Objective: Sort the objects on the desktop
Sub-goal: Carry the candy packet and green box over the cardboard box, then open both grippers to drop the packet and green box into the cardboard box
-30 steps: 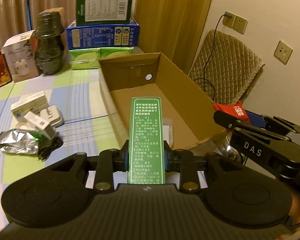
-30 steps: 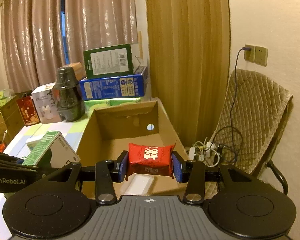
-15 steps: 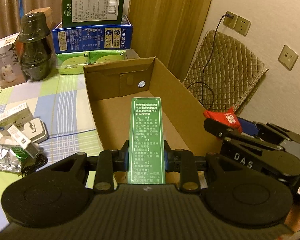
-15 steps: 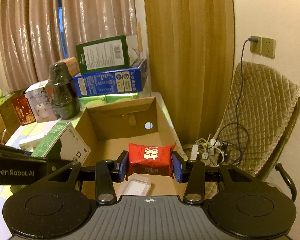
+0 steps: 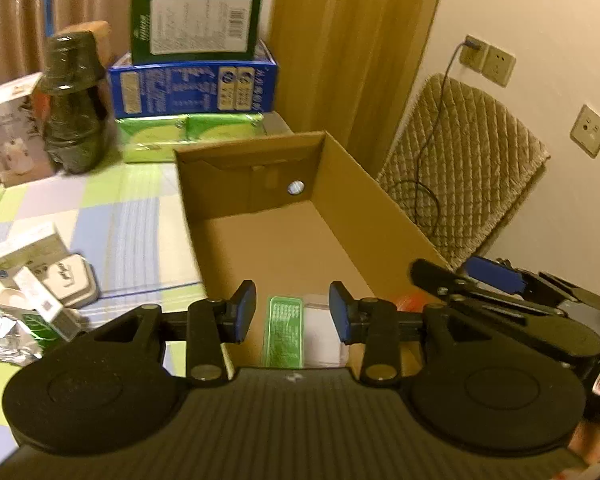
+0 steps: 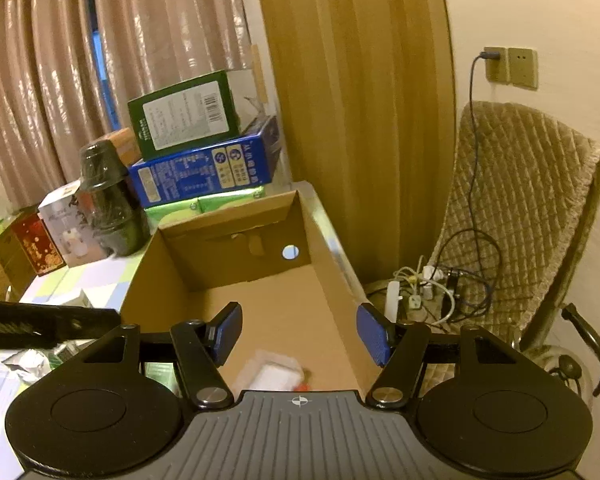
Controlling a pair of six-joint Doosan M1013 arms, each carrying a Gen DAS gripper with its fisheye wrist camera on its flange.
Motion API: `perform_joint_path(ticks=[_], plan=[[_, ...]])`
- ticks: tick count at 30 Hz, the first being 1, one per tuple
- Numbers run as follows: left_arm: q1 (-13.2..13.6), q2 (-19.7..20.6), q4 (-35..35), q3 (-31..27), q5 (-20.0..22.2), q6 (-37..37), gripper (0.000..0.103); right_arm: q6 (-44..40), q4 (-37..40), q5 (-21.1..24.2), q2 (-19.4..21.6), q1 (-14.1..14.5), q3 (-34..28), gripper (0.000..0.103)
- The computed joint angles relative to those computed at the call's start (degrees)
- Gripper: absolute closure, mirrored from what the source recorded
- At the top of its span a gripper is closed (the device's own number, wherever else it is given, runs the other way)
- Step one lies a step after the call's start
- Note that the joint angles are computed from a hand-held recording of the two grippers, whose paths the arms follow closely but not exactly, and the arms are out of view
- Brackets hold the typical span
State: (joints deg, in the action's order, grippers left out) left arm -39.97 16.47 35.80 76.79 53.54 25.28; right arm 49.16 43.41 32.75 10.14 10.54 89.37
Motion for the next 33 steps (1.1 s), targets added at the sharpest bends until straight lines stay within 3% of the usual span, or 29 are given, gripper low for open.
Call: perform_joint_path(ticks=[5,9,18,28,33], plan=[[-0.38,-2.22,1.74,2.22,0.28,-2.96,0.069,-0.59,1.66,0.04,-1.98,-0.24,1.82,0.039],[-1.11,-4.05,2.96,4.14,0.74,-5.04,0.063,-0.71,2.21,0.69,-3.66,-0.34,3.0,0.03],[-3.2,-8.23,4.14,8.85,4.08,-7.97,0.056,-2.35,3.58,2.13,-7.48,0.42,5.77,0.021],[-6.19,-13.48,6.8,14.64,8.53,-12.12,0.035,-6.55,5.89,5.23,-10.47,4.11,8.49,0.016],[-7.41,-16.87,8.17,18.23,12.76,-15.58,0.031,-9.39,7.44,6.55,-10.99,6.35,9.19,0.014]])
